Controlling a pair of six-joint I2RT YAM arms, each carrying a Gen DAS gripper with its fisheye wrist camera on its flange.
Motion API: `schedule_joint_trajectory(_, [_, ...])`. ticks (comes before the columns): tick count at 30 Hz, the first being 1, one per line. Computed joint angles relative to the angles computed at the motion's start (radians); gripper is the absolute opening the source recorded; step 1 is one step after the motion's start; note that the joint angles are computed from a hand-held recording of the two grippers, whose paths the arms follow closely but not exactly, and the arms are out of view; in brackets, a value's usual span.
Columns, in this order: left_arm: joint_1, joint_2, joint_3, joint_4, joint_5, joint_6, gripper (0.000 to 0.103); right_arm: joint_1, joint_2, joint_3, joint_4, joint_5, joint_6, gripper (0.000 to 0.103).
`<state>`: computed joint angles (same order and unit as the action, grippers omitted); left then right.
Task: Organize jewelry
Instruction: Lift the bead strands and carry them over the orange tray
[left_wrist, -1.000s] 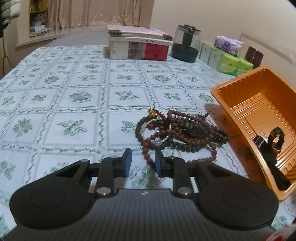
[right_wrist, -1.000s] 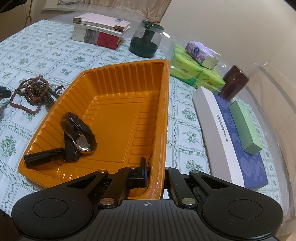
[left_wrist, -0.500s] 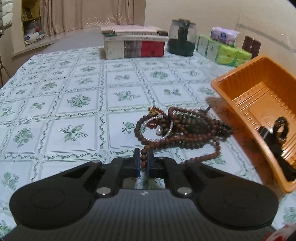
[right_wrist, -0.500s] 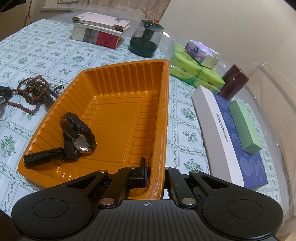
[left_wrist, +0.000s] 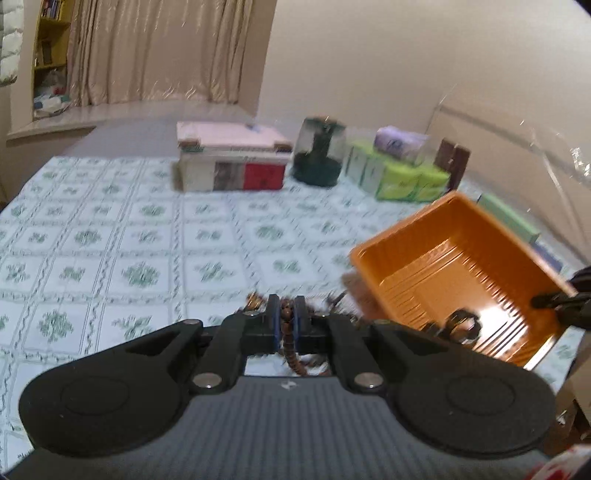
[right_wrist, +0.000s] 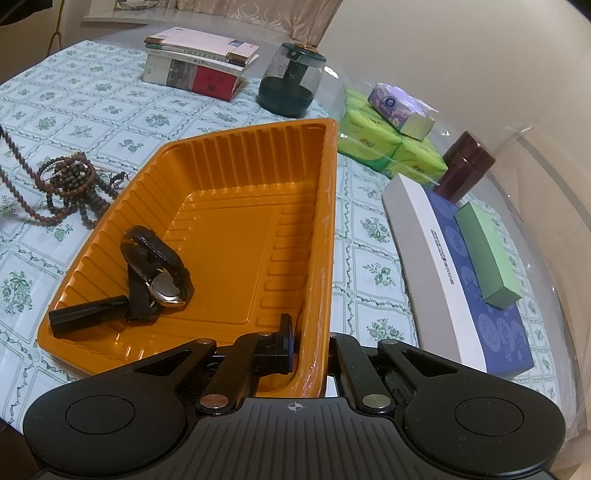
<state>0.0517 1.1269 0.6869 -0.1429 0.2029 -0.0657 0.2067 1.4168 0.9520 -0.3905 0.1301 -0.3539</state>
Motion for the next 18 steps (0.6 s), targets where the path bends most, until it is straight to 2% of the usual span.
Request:
schedule_joint_trajectory(8, [0.009, -0.049, 0.104, -0.055, 0.042, 0.001, 0.006, 0.001, -0.004, -0.002, 0.0, -0.003, 0.001, 0.003])
schedule_joint_trajectory(18, [0.045, -0.027, 0.241, -0.118, 0.103, 0.042, 0.006, 0.003, -0.008, 0.004, -0.003, -0.006, -0.001, 0.003])
